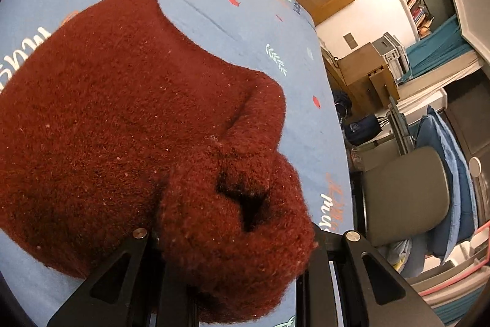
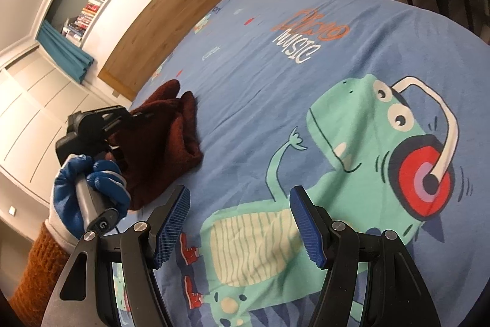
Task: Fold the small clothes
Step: 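Fold the gripped end over the sweater with the left tool and open it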
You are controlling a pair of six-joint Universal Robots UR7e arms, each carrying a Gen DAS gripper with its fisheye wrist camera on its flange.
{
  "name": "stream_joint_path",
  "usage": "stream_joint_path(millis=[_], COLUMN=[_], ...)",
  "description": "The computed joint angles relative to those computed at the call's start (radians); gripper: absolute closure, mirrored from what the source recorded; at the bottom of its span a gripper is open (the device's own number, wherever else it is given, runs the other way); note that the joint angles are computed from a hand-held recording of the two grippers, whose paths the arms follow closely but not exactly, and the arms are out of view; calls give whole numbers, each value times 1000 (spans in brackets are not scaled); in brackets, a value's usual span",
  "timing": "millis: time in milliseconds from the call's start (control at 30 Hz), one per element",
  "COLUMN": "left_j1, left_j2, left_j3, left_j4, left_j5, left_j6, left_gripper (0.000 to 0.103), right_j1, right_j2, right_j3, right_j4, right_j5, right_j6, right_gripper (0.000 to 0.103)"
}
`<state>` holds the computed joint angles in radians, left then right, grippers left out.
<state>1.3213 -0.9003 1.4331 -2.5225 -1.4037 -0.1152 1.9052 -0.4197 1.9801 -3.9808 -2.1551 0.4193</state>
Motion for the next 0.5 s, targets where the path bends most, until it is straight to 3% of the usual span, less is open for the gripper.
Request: stream_joint_path(millis=[333,433,500], left_j1=[-45,-48,-49], left_j2=[56,69,90], left_j3=[-18,-37,-77], left_j4=[27,46,69], left_j5=[94,77,50], left_j6=[8,3,-7], left_gripper=[83,76,64], right_j1=[22,25,29], right_j2=[0,0,-1], right_j3=[-22,-25,-29], right_j4=[48,58,67], right_j5=[-20,-27,-32], right_j6=[-1,4,3], right_gripper=[34,34,34])
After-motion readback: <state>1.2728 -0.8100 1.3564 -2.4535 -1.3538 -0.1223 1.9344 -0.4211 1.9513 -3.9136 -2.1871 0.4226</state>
